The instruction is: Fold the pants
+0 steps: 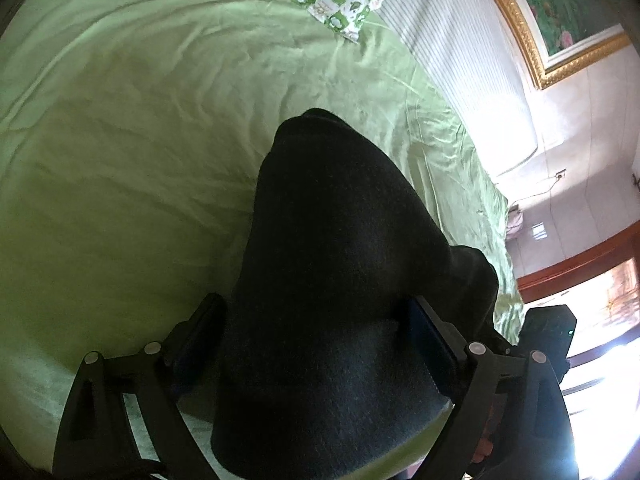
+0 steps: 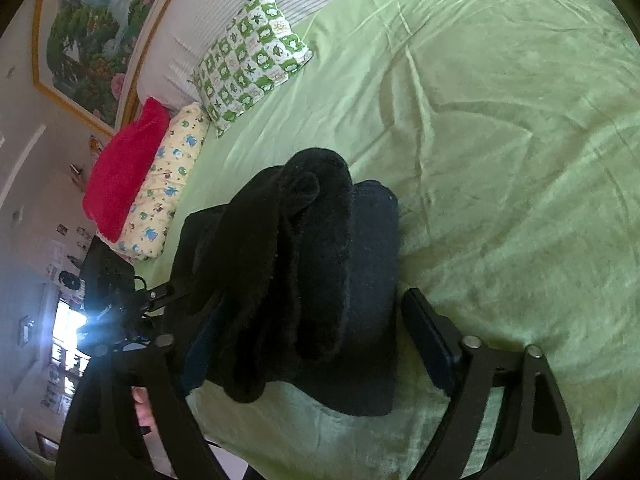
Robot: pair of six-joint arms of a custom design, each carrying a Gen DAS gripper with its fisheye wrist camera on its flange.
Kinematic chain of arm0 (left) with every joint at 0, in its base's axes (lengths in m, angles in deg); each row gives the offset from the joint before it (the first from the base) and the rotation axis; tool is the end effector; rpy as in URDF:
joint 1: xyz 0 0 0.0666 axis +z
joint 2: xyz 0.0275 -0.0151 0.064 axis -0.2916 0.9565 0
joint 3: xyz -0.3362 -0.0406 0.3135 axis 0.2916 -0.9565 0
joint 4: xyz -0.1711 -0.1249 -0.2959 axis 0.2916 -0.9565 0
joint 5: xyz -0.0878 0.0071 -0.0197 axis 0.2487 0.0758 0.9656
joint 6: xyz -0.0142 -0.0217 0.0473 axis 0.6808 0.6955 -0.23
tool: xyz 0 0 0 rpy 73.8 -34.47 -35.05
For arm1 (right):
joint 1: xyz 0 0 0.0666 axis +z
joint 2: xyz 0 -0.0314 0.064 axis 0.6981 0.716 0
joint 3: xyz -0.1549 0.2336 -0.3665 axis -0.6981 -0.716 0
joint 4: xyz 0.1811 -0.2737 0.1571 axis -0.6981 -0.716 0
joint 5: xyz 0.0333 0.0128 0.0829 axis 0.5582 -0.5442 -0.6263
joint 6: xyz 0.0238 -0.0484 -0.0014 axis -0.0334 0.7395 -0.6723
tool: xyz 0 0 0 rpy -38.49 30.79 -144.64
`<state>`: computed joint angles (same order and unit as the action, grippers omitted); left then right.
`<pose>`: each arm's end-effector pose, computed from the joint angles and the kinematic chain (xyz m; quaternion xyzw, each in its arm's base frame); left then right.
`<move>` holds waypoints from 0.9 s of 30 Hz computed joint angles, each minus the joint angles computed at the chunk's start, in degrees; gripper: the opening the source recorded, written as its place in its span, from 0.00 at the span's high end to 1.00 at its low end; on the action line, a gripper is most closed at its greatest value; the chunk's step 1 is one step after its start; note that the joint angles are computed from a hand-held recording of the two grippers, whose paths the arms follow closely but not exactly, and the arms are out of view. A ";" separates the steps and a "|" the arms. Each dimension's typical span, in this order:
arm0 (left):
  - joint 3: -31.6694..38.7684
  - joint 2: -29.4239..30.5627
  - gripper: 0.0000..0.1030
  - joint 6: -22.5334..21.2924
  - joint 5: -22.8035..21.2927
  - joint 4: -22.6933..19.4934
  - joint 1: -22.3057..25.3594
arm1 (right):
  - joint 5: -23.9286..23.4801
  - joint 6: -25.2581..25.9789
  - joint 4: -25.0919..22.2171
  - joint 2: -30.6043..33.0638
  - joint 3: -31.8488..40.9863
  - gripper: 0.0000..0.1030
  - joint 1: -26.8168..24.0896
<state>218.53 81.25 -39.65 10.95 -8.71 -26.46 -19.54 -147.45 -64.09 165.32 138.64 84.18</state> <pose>0.6562 -0.1329 0.4961 0.0827 0.9223 -0.3499 0.1415 0.4918 0.4019 0.4814 0.2653 0.8616 0.2953 0.3164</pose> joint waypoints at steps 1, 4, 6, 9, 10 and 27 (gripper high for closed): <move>-0.28 -0.22 0.11 -0.48 -1.40 0.31 -0.41 | -0.10 -0.22 0.31 -0.12 -0.28 0.25 -0.04; -1.62 -1.21 0.12 -0.73 -3.57 1.84 -1.07 | -0.78 -0.26 1.19 -0.66 -1.25 0.30 -0.13; -2.02 -1.51 0.22 -0.89 -3.40 2.48 -1.47 | -1.25 -0.35 1.97 -0.99 -1.93 0.34 -0.21; -1.66 -1.51 0.28 -1.11 -3.41 2.40 -1.76 | -1.53 -0.35 3.06 -1.16 -2.51 0.40 -0.20; -1.55 -1.47 0.29 -1.31 -3.22 2.27 -1.72 | -1.54 -0.31 3.48 -1.23 -2.70 0.43 -0.16; -2.04 -5.56 0.69 -4.20 -3.93 5.75 -0.89 | 1.54 7.16 2.10 0.52 4.98 0.61 1.09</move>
<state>216.49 75.69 -43.84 7.02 -2.97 -27.35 -18.00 -140.30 -61.99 165.84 143.62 85.27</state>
